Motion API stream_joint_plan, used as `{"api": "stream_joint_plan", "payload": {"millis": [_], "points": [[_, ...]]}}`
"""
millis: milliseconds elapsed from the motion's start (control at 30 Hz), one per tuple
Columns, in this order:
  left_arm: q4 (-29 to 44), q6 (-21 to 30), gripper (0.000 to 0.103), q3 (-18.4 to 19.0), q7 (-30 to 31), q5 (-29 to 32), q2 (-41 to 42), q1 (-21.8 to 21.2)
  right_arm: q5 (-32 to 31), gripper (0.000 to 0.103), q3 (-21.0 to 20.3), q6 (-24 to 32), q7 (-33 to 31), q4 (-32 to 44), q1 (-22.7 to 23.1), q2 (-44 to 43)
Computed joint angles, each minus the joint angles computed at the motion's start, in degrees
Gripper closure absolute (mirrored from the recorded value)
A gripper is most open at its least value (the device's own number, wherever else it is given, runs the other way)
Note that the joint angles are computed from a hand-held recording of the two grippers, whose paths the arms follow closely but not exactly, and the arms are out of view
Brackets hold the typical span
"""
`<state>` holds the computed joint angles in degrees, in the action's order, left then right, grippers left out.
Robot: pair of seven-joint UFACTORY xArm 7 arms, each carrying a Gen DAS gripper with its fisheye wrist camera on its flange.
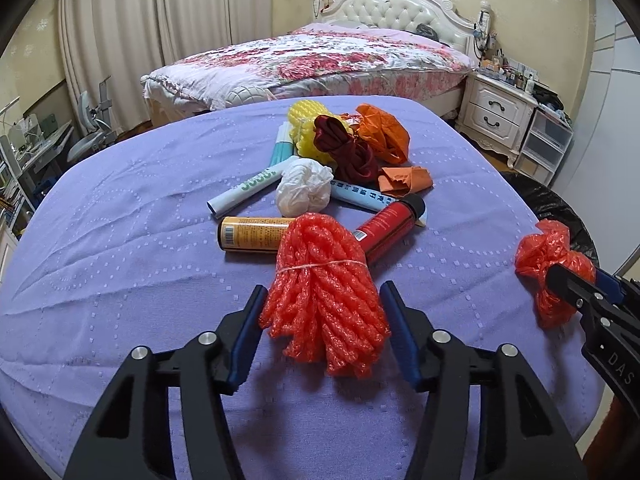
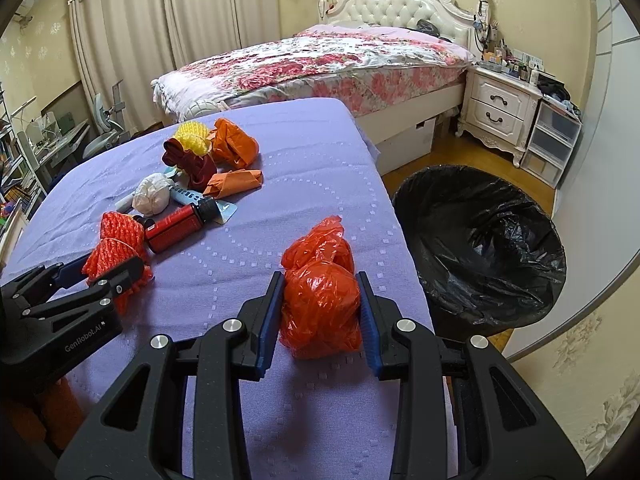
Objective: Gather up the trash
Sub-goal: 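Lift the red bag with the right gripper while the left gripper grasps the red foam net, then carry the red bag and red foam net over the black trash bin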
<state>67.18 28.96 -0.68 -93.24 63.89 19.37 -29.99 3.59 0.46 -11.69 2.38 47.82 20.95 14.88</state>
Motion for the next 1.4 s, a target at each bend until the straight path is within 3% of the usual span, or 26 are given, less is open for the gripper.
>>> {"api": "stream_joint_plan", "payload": {"millis": [467,633,800,1033,1400], "points": [[-2.7,2.6,0.053,-2.7,-6.8,10.6,-5.3,0.0,0.1,0.069,0.3,-1.2,-0.4,-0.3,-0.8,-0.4],[0.5,3.8,0.053,-3.7,-6.2,13.2,-4.0,0.4,5.1,0.069,-6.5,-2.6,-4.3,-0.5,6.0,-1.1],[7.6,1.7,0.053,-2.9,-2.7,12.3,1.1,0.1,13.3,0.069,-13.2,-3.3,-10.8,1.8,11.8,0.0],[21.1,-1.7,0.053,-0.1,6.6,6.4,11.2,-2.2,19.9,0.069,-18.4,-2.4,-14.2,7.5,12.8,3.8],[44.0,-1.2,0.053,0.9,26.3,-9.5,27.6,-3.7,15.6,0.069,-22.3,1.6,-6.7,15.4,9.2,10.5]]}}
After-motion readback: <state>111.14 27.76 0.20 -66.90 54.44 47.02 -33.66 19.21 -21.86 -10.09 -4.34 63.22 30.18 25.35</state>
